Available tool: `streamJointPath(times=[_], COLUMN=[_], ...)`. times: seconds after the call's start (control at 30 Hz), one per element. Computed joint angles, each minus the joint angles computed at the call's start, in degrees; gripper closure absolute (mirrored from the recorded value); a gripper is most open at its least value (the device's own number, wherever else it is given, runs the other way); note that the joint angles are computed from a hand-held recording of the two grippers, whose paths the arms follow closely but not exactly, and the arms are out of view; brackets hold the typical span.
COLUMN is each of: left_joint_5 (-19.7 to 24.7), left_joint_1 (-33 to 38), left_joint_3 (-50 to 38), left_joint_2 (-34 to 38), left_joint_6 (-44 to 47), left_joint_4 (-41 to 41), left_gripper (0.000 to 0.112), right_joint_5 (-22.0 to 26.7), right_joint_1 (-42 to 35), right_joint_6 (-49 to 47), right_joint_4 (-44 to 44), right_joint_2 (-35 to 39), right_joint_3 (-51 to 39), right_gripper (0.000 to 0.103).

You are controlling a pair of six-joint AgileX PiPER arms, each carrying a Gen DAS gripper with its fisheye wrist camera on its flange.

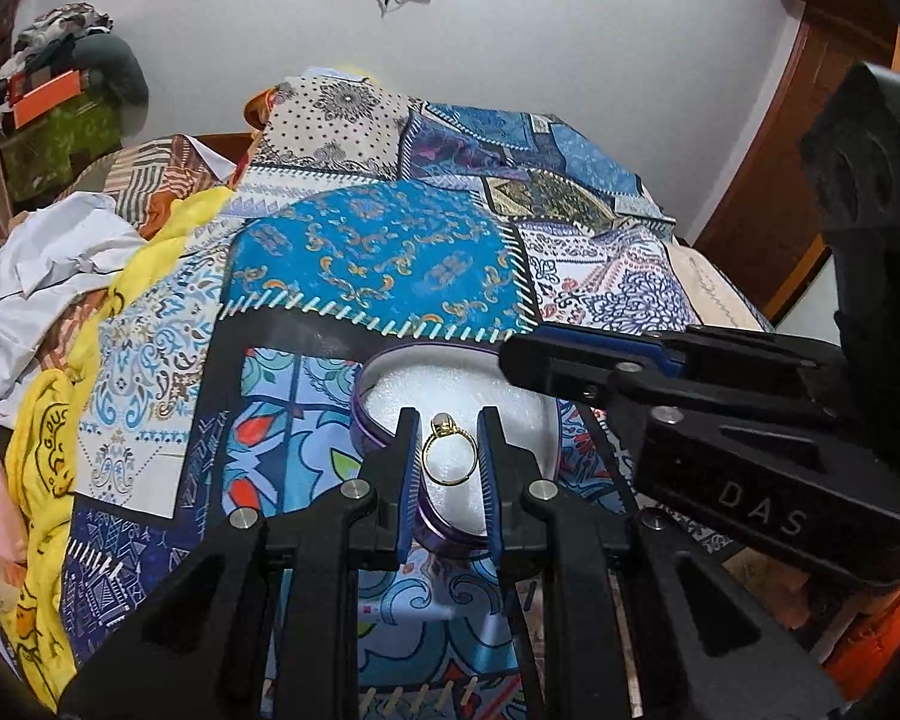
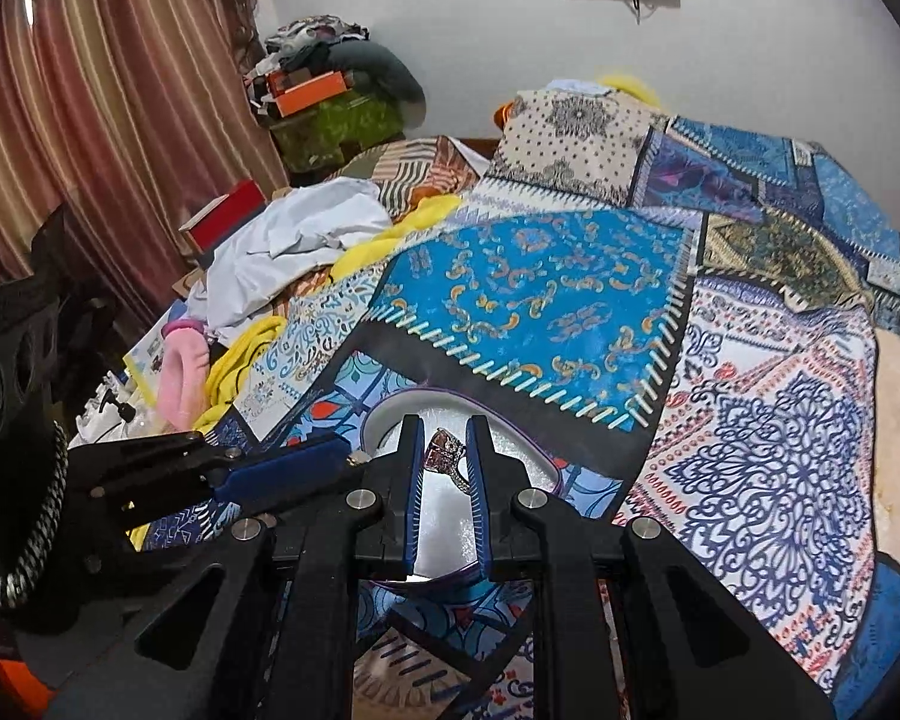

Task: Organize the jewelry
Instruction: 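Lower the rings into the foam and open both grippers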

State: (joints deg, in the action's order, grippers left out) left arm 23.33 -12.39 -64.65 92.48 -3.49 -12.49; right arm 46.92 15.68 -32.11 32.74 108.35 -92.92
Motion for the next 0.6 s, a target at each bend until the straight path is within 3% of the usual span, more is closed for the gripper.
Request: streamJointPath(times=[0.3,0.37,0.6], left_joint_5=[1.04,1.18,2.66], left_joint_1=[-0.21,-0.23,-0.75], left_joint_3=[-0.96,-0.8,-0.16], left_joint_2=[1.1,0.52,-2.49], left_joint_6=[-2.38,-3.51,-10.23], left_joint_4=[2.31,3.33,10.16], left_gripper=[0.095,0.095,0.094], right_joint_5=[4.43,4.88,3.32], right_joint_1=[-1.69,-1.84,-2.26], right_joint_6=[2.77,3.12,2.92], right_joint_4=[1.42,1.43,0.87], right_joint_2=[3.34,3.23,-0.35], right_joint_3=[-4.18,-4.36,-1.56], right_gripper=[0.09,0.086,0.084])
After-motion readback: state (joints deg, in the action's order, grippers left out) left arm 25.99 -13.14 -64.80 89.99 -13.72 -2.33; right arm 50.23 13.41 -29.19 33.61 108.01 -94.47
